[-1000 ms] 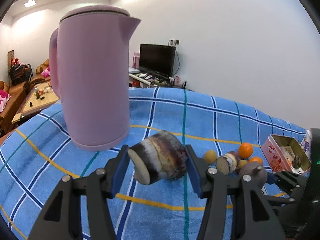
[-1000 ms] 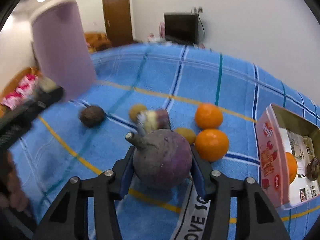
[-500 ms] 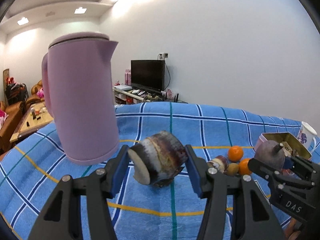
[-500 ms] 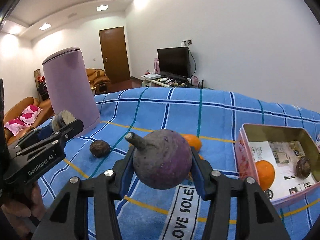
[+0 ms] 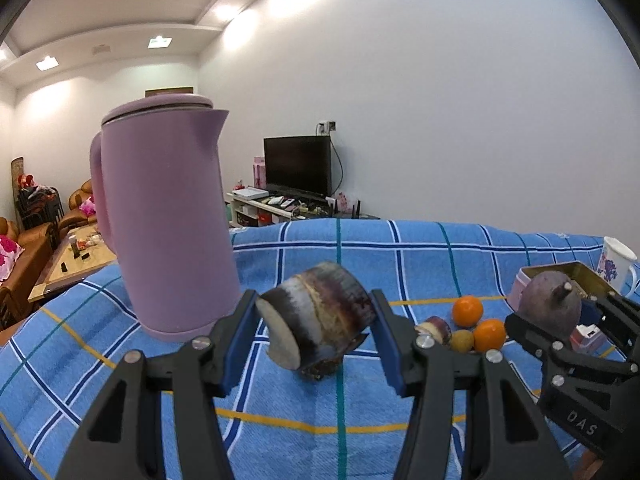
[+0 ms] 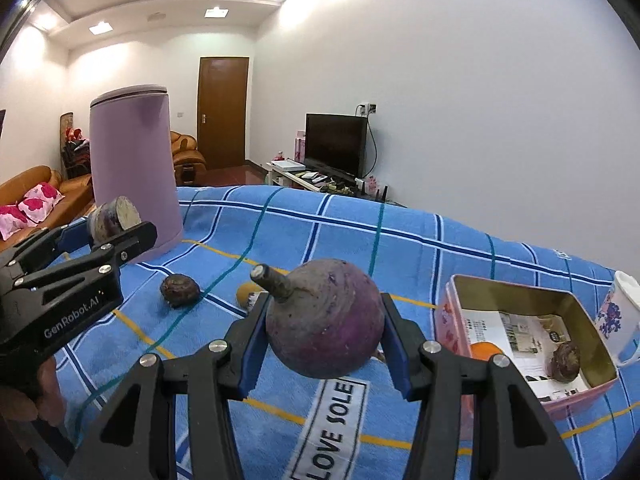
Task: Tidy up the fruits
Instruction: 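Carry the taro and turnip over the tin box with both tools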
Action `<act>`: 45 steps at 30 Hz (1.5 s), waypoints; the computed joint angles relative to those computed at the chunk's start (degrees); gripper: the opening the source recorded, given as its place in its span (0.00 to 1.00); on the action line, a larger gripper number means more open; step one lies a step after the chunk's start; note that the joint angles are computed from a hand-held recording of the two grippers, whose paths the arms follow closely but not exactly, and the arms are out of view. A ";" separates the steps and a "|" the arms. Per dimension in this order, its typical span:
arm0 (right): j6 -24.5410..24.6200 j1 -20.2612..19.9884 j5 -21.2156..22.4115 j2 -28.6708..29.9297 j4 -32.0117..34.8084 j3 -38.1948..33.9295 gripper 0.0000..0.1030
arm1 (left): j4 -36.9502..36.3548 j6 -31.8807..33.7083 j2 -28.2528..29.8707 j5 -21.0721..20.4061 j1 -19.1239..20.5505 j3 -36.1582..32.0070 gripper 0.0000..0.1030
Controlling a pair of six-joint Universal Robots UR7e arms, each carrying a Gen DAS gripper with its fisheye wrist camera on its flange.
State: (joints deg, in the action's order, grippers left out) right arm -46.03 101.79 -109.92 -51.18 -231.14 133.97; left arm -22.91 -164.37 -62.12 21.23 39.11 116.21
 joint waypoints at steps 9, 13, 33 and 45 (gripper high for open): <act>-1.86 -1.08 -0.99 -1.40 -1.10 0.61 0.51 | 9.25 -8.65 3.41 1.58 -0.41 -3.35 0.55; -1.99 -2.34 -0.57 -3.08 -0.55 1.43 0.51 | 11.12 -10.29 5.06 1.63 -0.97 -4.43 0.55; -3.16 -7.79 0.44 -10.07 -0.13 3.66 0.51 | 21.57 -18.17 13.31 6.21 -2.61 -11.72 0.55; -3.88 -12.59 2.62 -15.94 1.00 4.91 0.51 | 22.52 -18.71 19.06 8.28 -4.68 -16.62 0.55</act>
